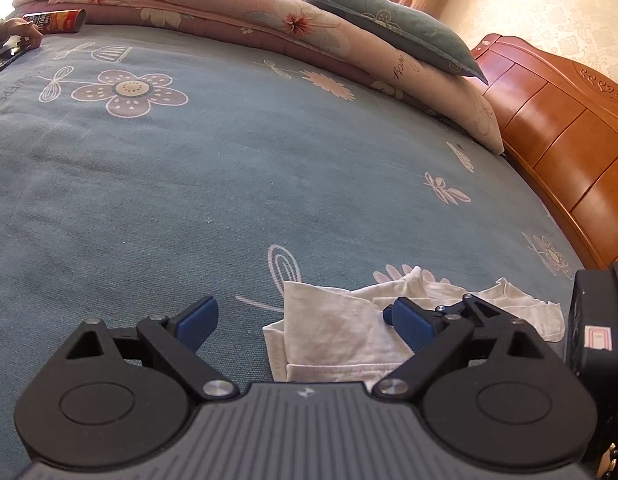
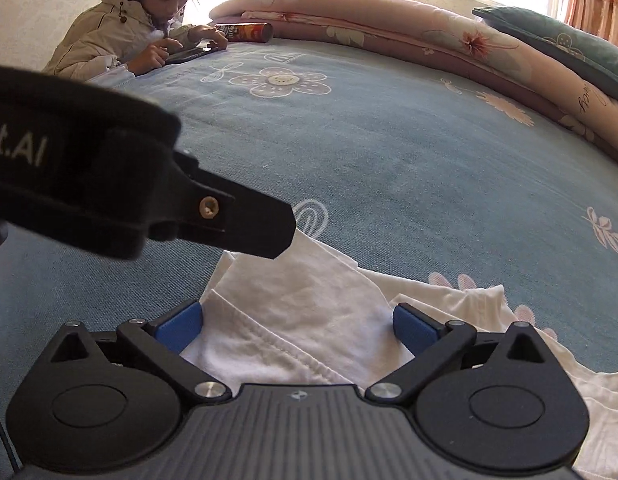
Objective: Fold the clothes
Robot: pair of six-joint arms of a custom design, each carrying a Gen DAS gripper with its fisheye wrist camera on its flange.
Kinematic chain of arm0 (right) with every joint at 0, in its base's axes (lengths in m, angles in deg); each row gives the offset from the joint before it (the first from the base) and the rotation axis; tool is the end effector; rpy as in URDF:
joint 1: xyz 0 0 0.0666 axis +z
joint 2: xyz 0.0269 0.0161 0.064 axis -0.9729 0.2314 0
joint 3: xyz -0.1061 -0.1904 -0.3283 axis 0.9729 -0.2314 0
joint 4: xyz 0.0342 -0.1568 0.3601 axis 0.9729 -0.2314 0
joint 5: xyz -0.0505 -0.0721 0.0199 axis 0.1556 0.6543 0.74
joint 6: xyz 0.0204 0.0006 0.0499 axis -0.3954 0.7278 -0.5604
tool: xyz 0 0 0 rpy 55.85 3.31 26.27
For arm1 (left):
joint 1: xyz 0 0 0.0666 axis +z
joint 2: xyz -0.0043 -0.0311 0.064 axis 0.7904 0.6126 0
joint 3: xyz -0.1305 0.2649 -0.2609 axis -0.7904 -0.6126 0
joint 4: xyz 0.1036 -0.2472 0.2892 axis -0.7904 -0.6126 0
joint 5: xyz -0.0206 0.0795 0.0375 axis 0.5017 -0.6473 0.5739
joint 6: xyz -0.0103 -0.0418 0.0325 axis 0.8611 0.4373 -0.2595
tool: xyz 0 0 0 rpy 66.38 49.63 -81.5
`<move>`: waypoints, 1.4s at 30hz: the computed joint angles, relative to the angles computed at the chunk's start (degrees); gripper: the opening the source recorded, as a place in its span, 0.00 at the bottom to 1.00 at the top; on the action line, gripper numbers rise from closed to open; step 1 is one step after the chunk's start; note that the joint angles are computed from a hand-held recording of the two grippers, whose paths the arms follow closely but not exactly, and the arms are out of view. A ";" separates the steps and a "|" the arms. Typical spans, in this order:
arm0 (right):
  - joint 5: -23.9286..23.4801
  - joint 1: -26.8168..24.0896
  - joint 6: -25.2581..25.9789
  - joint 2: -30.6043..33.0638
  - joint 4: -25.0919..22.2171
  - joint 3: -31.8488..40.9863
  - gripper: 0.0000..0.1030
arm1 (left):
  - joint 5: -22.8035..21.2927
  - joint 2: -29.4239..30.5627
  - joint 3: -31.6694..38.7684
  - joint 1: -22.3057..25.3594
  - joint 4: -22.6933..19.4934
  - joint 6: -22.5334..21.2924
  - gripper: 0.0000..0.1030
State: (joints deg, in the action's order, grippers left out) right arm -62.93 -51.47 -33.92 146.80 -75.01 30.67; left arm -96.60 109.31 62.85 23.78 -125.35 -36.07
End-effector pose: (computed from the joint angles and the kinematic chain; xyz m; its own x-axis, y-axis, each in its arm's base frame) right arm 0.4156 0.2139 0.4070 -0.2573 -0.6508 -0.7143 -0.9301 0.3672 0.0005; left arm 0.2988 -0.1452 0.4239 -0.5302 -0.5297 -0.6620 -0.4009 0.8446 -0.3548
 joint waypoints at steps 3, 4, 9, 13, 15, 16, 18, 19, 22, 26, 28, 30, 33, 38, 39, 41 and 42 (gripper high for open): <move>-1.10 -1.46 2.68 -1.72 -2.25 -0.27 1.00 | 0.27 -0.18 -0.13 -0.11 0.45 -0.09 0.91; -1.04 -1.99 3.48 -2.32 -3.06 -0.49 1.00 | 0.35 -0.18 -0.12 -0.16 0.48 -0.07 0.91; 0.04 -3.22 4.19 -3.27 -4.75 -1.46 1.00 | 1.14 0.05 -0.12 -0.59 0.93 -0.39 0.91; 1.52 -3.49 2.95 -2.70 -5.18 -1.69 1.00 | 1.31 0.05 -0.09 -0.99 0.80 -0.77 0.91; 1.64 -3.45 2.66 -2.83 -4.78 -1.99 1.00 | 1.37 -0.11 -0.18 -0.99 0.76 -0.70 0.91; 1.84 -3.34 2.51 -2.86 -4.62 -2.05 1.00 | 1.45 -0.14 -0.21 -0.93 0.78 -0.62 0.91; 2.22 -3.30 2.38 -3.04 -4.64 -1.97 1.00 | 1.76 -0.19 -0.28 -0.78 1.01 -0.59 0.91; 2.40 -3.32 2.34 -3.15 -4.69 -1.91 1.00 | 2.01 -0.20 -0.33 -0.69 1.28 -0.69 0.91; 3.20 -4.44 3.25 -4.51 -2.99 -2.55 1.00 | 2.30 -0.17 -0.32 -0.87 1.91 -0.99 0.91; 4.96 -9.65 6.30 -7.79 -0.36 -4.40 1.00 | 2.92 0.22 -0.13 -2.25 3.95 -2.02 0.91; 4.82 -13.73 7.20 -8.67 0.34 -4.74 1.00 | 3.24 1.01 0.33 -3.79 5.17 -3.23 0.91; 2.36 -19.26 8.40 -9.30 -0.29 -5.02 1.00 | 2.49 2.05 0.92 -5.94 5.83 -4.19 0.91; -2.04 -28.23 11.07 -9.24 -1.31 -5.58 1.00 | 0.43 4.00 1.79 -10.32 7.00 -4.35 0.91; -6.26 -37.19 13.42 -6.58 -1.19 -6.11 1.00 | -4.90 7.75 1.35 -19.64 6.86 0.46 0.96; -7.46 -38.30 13.01 -5.54 -1.66 -5.80 1.00 | -5.59 8.62 1.65 -20.76 5.62 1.67 0.96; -9.23 -39.79 11.89 -3.72 -3.25 -5.01 1.00 | -9.99 9.90 1.84 -23.77 2.80 5.20 0.96; -9.96 -40.43 11.43 -2.64 -4.60 -4.40 1.00 | -13.10 10.12 1.72 -25.42 1.87 6.13 0.96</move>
